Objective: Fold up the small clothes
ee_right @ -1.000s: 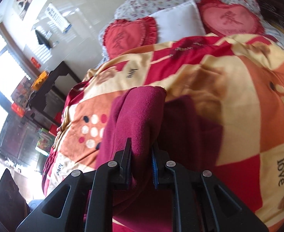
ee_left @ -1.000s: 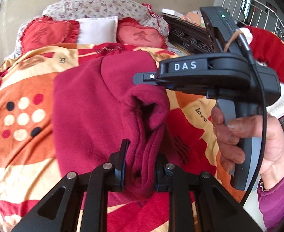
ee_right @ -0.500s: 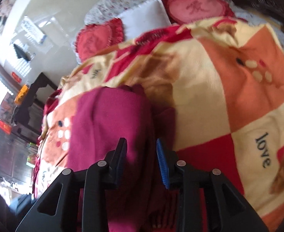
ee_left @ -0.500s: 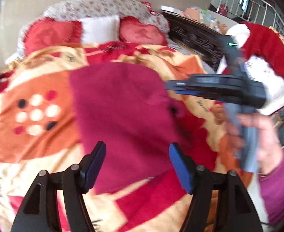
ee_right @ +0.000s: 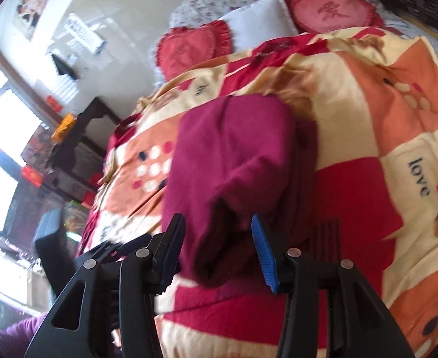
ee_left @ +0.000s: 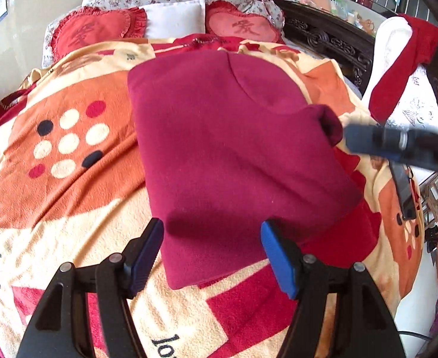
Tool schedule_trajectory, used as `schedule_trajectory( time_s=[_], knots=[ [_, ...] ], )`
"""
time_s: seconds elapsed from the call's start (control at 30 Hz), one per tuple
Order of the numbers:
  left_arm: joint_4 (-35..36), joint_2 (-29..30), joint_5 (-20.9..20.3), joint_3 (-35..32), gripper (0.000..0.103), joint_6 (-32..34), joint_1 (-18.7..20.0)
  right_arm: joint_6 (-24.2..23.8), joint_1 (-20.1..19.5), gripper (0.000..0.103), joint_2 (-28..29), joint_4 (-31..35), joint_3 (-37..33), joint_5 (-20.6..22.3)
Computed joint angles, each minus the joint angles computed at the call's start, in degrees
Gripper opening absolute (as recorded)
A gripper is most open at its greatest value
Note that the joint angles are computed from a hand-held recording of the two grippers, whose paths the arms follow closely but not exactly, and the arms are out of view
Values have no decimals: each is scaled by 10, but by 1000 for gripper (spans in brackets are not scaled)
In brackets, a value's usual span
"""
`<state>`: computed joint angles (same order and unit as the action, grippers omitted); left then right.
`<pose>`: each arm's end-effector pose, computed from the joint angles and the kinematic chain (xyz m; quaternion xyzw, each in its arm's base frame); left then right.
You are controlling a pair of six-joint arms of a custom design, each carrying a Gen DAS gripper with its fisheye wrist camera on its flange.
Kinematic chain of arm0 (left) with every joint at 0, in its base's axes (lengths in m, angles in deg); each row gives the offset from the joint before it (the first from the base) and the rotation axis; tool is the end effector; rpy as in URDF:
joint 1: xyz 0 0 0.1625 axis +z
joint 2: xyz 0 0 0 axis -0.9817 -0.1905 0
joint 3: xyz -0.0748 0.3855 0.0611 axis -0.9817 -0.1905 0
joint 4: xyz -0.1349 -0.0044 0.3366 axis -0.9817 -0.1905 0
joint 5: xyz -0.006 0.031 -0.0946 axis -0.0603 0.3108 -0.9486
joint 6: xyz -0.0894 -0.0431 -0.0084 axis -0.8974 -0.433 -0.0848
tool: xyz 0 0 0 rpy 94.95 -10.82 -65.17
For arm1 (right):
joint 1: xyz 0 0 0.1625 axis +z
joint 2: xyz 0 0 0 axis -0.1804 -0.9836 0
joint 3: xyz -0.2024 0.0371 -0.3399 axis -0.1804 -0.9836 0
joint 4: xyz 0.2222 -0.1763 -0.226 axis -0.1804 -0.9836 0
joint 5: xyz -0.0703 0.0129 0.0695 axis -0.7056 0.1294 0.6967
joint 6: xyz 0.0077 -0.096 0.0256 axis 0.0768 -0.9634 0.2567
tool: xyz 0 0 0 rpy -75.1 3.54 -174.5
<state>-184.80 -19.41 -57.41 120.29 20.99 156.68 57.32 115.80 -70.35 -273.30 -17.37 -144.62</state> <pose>-0.0110 -0.8107 0.1945 0.4928 0.8509 -0.0538 0.1737 0.2704 -0.6871 -0.0049 -0.1243 -0.8820 0.4278 0.1536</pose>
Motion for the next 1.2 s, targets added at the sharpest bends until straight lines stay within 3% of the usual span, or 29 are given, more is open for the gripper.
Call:
schedule_trajectory(
  time_s=[0.07, 0.1, 0.13, 0.27, 0.4, 0.57, 0.67, 0.73, 0.9, 0.93, 1.0, 1.1, 1.2],
  knots=[
    [0, 1, 4, 0, 71, -3, -1, -7, -3, 23, 17, 47, -30, 1],
    [0, -1, 5, 2, 71, -4, -1, -10, -5, 3, 24, 60, -40, -2],
    [1, -4, 4, 4, 71, -5, -2, -15, -9, 0, 29, 58, -42, 1],
    [2, -15, -16, 3, 71, -2, -1, -22, -8, 0, 33, -16, 1, -24],
    [-10, -7, -17, 5, 71, -7, -6, 10, -16, 0, 35, -19, 37, -26],
    [-26, 5, -1, 16, 71, -7, -8, 9, -22, 0, -2, -123, 107, 26],
    [-34, 6, -4, 21, 73, -5, -7, -5, -15, 17, -21, -178, 121, -22],
    [-37, 8, -2, 22, 74, -3, -7, 2, -19, 29, -21, -165, 96, -57],
    [-38, 10, 4, 22, 75, -4, -8, 42, -63, 29, -10, -4, -13, -22],
    [-34, 11, 4, 18, 75, -6, -8, 41, -67, 22, 1, 31, -45, -17],
    [-29, 15, 3, 9, 75, -9, -8, 21, -68, 2, 15, 55, -81, -17],
    [-22, 17, -2, 4, 75, -11, -8, -57, -47, 0, 46, 43, -138, -67],
    [-32, 15, -5, 15, 76, 4, -8, -119, -37, 0, 91, 86, -226, -140]
  ],
)
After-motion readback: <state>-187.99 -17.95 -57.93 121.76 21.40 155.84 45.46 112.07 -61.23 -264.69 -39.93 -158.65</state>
